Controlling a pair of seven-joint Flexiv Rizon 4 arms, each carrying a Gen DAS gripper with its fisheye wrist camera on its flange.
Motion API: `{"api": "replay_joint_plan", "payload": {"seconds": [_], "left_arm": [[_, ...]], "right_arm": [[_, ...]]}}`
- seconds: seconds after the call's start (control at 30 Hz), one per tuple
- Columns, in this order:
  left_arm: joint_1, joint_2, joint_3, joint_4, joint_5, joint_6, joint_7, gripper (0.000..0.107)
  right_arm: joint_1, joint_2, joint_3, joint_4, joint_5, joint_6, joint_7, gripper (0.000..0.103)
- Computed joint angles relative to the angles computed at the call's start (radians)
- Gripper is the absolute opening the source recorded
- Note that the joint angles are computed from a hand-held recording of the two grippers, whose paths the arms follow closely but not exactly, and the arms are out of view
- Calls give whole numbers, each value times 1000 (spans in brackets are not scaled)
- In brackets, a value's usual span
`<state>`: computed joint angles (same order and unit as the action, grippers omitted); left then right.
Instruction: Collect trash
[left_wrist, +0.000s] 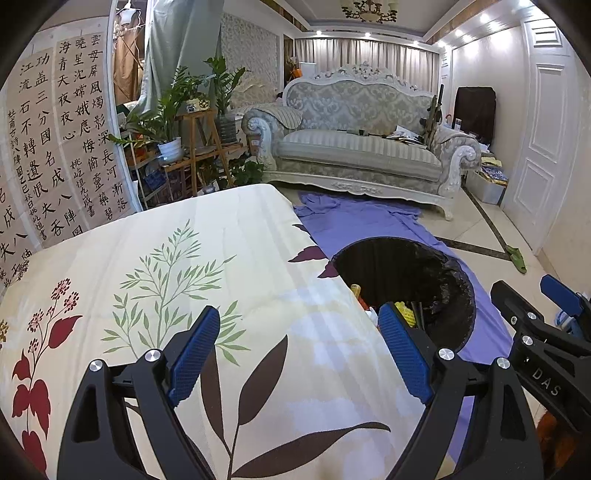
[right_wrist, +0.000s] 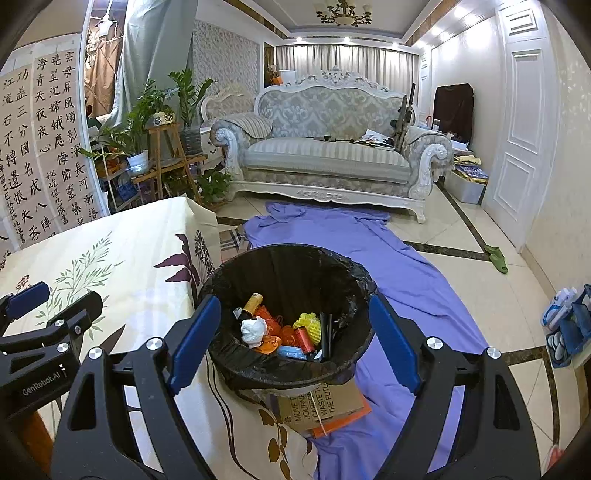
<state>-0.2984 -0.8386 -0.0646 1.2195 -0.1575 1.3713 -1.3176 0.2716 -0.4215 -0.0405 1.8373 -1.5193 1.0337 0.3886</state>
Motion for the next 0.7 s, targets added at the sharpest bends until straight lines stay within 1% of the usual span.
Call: {"api": "replay_joint_plan", "payload": {"seconds": [0.7], "left_arm": [[7,11,-11,26,-4,9,8,85]], "right_arm": [[0,-1,1,1,-5,0,6,81]]}}
